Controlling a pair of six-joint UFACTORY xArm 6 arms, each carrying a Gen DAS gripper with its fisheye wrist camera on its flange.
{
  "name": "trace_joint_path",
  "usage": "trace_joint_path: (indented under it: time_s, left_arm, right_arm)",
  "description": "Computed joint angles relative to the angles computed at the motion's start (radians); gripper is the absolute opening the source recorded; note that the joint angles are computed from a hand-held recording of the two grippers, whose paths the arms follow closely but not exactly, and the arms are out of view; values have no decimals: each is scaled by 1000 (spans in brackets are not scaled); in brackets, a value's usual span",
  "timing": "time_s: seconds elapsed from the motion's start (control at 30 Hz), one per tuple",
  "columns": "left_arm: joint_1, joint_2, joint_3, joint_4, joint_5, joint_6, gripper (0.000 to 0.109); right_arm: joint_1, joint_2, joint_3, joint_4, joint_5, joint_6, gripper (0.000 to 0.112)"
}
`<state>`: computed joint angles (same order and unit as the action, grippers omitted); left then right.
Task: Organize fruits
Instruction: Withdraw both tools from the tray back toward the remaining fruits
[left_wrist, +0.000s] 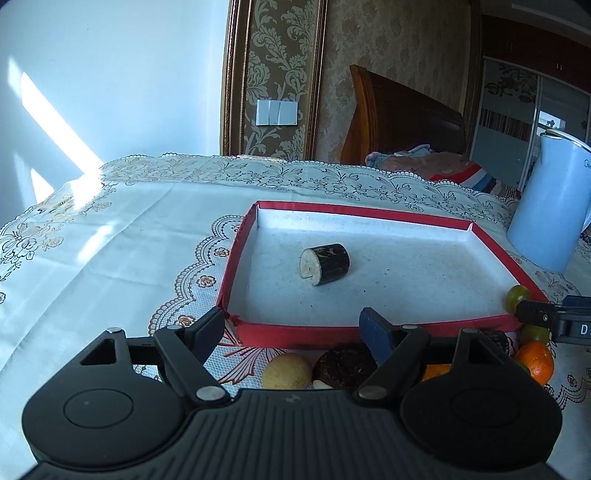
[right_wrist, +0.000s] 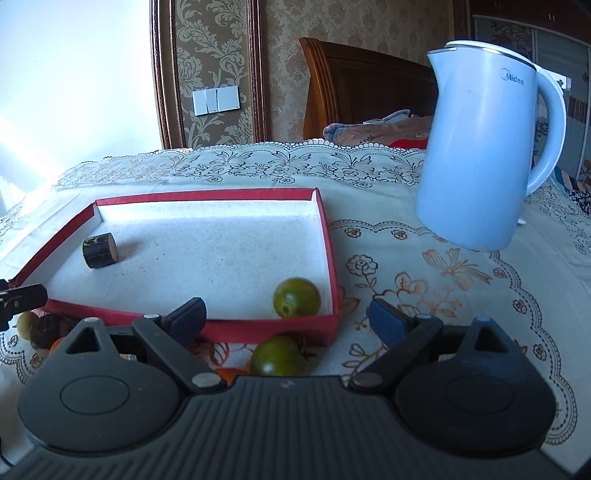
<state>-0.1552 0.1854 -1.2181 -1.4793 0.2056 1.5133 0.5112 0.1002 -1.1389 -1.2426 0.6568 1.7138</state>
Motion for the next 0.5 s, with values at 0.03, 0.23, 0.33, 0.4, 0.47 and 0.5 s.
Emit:
trace_joint_path:
  time_s: [0.03, 0.23, 0.33, 0.4, 0.47, 0.5]
  left_arm:
    - [0, -2, 2, -5, 0, 5, 80]
    - [-5, -1, 3, -2, -11, 7, 80]
    - [-5, -1, 2, 1, -12, 3, 80]
    - [-2, -1, 2, 12, -5, -9, 80]
    - [-1, -1, 2, 14, -6, -13, 80]
    - [-1, -1, 2, 14, -6, -12, 80]
  right_arm:
    - [5, -22, 27, -13, -5, 20, 94]
    - [25, -88, 116, -42, -34, 65, 94]
    - [40, -96, 129, -57, -29, 67, 94]
    - [45, -96, 132, -62, -30, 58, 93]
    - [43, -87, 126, -50, -42, 39, 91]
    - [43, -80, 121, -39, -45, 26, 89]
